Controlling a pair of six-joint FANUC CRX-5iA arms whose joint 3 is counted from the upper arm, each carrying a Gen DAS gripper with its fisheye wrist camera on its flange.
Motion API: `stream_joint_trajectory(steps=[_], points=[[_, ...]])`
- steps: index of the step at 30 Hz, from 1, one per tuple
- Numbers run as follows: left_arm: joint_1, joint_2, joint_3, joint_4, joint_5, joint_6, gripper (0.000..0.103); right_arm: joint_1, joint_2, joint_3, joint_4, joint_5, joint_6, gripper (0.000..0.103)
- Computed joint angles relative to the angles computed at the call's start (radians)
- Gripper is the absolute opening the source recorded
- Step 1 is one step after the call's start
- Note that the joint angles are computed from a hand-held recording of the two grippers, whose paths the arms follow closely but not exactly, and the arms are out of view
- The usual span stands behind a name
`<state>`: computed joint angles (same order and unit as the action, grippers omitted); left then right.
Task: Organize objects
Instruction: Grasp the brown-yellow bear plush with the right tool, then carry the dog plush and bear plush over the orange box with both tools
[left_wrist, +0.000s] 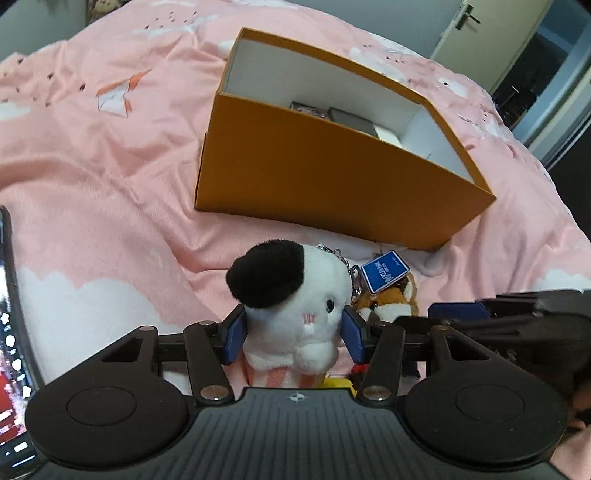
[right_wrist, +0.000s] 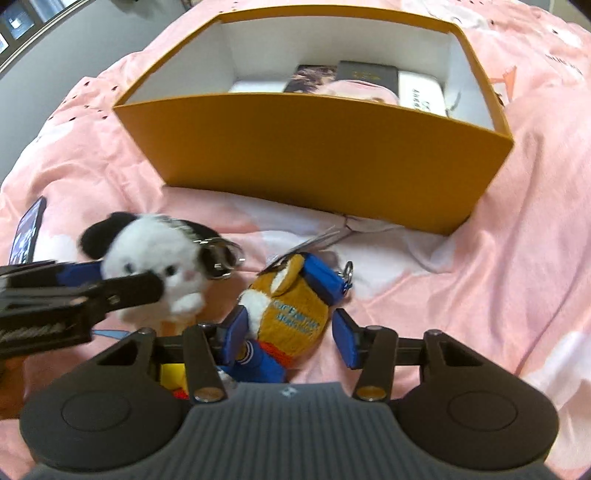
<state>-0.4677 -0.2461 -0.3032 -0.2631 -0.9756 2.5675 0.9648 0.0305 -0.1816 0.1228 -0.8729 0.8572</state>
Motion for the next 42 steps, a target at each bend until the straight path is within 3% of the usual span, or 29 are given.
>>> stream_joint_trajectory(steps=[4, 11, 14, 22, 25, 30, 37, 42], points=[[0.017, -0.008, -0.027, 0.012, 0.03, 0.008, 0.061, 0.009, 0.026, 0.022, 0.019, -0.012, 0.041, 0.054], [0.031, -0.015, -0.052, 0.016, 0.064, 0.027, 0.066, 0.034, 0.087, 0.055, 0.039, -0.05, 0.121, 0.069], [0.043, -0.021, -0.07, 0.029, 0.083, 0.028, 0.069, 0.047, 0.096, 0.035, 0.092, -0.041, 0.087, 0.061], [0.07, -0.028, -0.108, 0.064, 0.128, 0.025, 0.073, 0.014, 0.069, 0.025, 0.062, -0.029, 0.05, 0.06], [0.076, -0.04, -0.123, 0.071, 0.141, 0.038, 0.073, 0.013, 0.062, 0.02, 0.054, -0.016, 0.059, 0.054], [0.034, -0.03, -0.092, 0.011, 0.102, 0.108, 0.073, 0.008, 0.057, 0.016, 0.044, -0.003, 0.072, 0.052], [-0.011, -0.029, -0.066, -0.051, 0.075, 0.172, 0.062, 0.01, 0.036, -0.002, 0.048, 0.022, 0.057, 0.049], [-0.024, -0.055, -0.063, -0.074, 0.08, 0.192, 0.06, 0.008, -0.015, -0.044, 0.09, 0.089, 0.034, 0.048]])
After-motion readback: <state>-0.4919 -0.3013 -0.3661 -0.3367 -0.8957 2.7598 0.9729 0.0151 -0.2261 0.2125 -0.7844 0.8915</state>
